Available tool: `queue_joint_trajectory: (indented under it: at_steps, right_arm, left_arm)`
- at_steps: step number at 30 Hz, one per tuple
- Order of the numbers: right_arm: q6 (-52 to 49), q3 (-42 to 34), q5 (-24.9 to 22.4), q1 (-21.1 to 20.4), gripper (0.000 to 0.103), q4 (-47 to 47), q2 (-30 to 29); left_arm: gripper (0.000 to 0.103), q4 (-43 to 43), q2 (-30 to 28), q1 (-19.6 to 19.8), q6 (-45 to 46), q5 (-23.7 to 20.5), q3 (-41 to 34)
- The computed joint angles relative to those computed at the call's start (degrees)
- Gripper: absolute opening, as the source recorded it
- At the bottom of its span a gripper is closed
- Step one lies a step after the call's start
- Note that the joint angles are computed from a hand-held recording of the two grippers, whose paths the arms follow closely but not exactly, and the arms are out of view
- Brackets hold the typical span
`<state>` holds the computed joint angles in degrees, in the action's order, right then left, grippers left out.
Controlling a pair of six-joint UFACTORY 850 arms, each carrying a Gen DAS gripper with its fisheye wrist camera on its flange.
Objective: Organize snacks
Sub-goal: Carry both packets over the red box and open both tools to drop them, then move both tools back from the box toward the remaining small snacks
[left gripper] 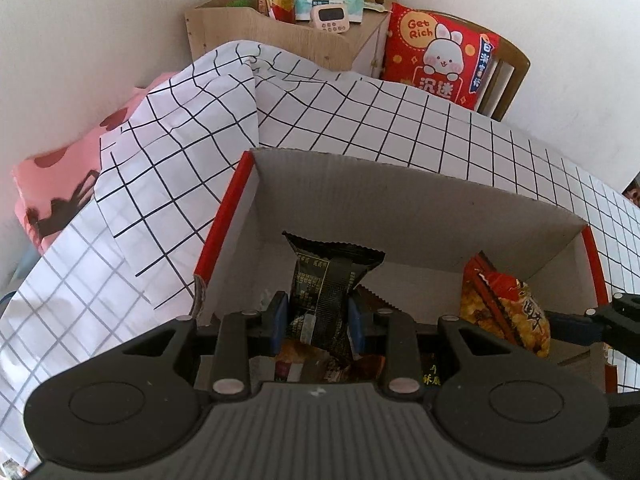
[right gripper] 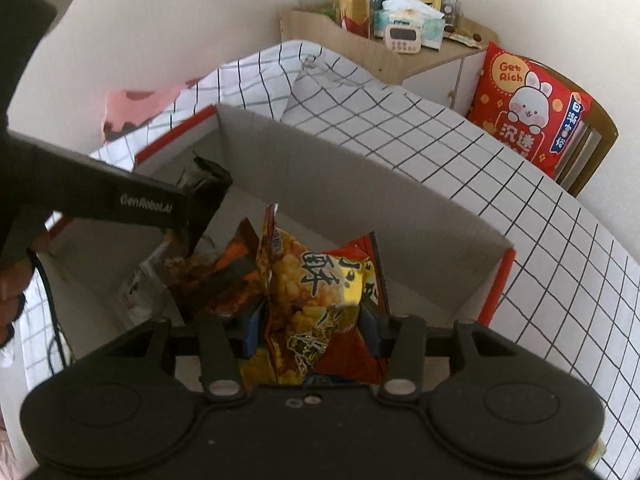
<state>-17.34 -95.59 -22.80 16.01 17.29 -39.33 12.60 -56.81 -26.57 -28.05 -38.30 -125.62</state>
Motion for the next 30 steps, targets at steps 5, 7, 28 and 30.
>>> queue_joint_trajectory:
  at_steps: [5, 7, 28, 30]
  right_arm:
    - [3.00, -0.72, -1.18, 0.06, 0.049, -1.58, -0.70]
    - [4.67, -0.43, -1.26, 0.21, 0.049, -2.68, -0.48]
    - [-2.36, 8.96, 3.76, -0.51, 0.064, 8.67, 8.98]
    - [-3.09, 10.21, 4.37, -0.64, 0.066, 9.87, 10.21]
  left_arm:
    - [0.030, -0.37, -0.58, -0.11, 0.92, -0.60, -1.01]
    - [0.030, -0.16, -0.46, -0.16, 0.81, -0.54, -0.83]
    - [0.053, 4.39, 12.85, -1.46, -4.89, 11.84, 17.36]
    - [0.053, 5.52, 14.28, -1.93, -5.89, 12.92, 18.99]
